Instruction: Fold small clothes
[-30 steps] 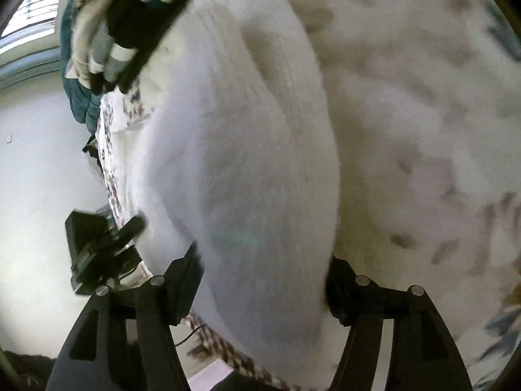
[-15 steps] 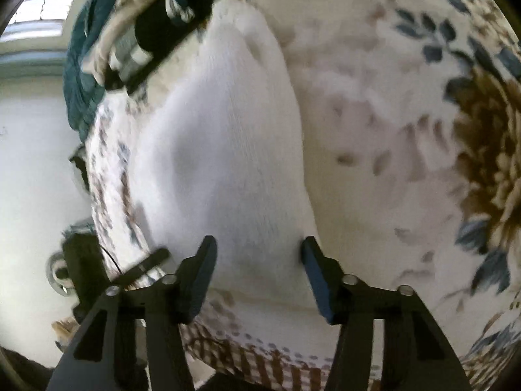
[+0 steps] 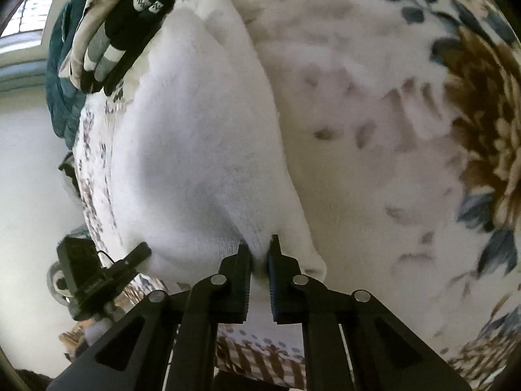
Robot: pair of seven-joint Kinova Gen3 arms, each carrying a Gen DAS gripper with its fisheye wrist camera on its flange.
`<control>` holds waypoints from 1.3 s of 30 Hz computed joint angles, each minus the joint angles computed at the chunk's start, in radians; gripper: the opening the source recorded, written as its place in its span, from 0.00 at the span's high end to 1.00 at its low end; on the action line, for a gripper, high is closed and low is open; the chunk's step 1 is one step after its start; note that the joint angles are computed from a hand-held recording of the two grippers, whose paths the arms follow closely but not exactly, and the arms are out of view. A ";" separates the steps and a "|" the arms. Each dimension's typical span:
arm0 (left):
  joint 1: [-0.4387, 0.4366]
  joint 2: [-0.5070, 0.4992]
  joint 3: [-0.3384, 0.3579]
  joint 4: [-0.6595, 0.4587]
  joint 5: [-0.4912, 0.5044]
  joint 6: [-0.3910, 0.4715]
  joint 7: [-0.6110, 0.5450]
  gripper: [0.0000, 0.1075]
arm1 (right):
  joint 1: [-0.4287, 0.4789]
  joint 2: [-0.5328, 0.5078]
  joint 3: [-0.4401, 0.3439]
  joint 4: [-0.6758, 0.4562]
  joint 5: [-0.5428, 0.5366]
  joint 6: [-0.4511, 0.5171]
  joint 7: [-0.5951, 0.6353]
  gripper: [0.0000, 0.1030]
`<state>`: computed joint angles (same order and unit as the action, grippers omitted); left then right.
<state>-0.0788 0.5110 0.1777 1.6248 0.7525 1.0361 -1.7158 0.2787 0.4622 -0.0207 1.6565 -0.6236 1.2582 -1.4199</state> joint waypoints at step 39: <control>0.053 0.278 0.048 -0.491 -0.193 -0.059 0.189 0.88 | -0.012 0.217 -0.091 -0.396 0.038 -0.150 -0.088 0.94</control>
